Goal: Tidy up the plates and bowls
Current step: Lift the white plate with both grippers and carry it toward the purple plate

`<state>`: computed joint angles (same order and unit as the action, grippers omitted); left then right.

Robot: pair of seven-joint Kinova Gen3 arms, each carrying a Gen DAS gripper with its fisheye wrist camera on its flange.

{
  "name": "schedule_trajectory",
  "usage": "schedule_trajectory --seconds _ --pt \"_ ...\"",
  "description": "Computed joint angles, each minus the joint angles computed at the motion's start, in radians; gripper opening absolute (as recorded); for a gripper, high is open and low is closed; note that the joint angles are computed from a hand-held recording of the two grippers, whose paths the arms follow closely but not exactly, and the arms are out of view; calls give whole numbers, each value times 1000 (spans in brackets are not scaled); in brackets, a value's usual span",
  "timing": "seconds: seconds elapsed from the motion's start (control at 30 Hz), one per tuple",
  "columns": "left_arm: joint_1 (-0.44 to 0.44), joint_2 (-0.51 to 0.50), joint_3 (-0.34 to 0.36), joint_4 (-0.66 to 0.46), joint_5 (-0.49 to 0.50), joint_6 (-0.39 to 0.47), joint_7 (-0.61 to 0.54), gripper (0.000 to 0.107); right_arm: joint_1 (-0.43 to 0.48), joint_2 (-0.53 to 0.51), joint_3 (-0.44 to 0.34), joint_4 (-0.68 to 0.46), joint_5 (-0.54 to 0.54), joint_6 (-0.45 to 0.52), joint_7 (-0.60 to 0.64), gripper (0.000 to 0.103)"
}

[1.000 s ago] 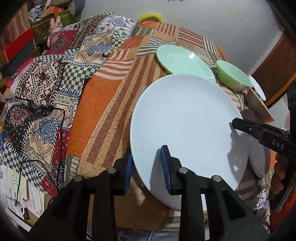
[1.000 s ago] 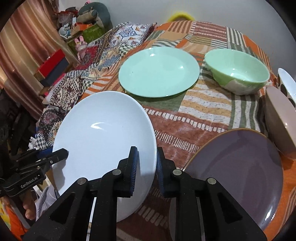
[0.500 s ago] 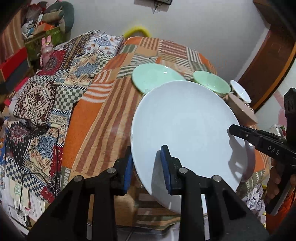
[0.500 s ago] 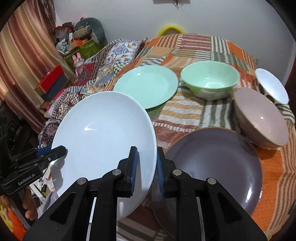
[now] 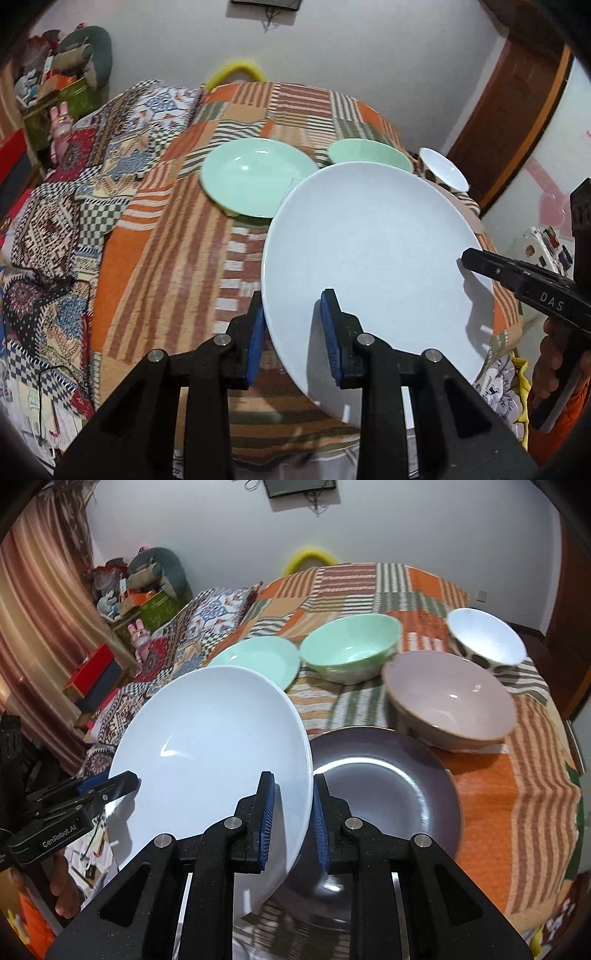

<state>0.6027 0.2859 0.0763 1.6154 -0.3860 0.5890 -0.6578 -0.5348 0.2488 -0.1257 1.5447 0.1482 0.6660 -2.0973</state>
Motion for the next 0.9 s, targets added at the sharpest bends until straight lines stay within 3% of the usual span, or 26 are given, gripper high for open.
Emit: schedule_trajectory --seconds 0.37,0.9 --pt "21 94 27 -118 67 20 -120 29 41 -73 16 111 23 -29 -93 18" --pt "41 225 21 -263 170 112 -248 29 100 -68 9 167 -27 -22 -100 19"
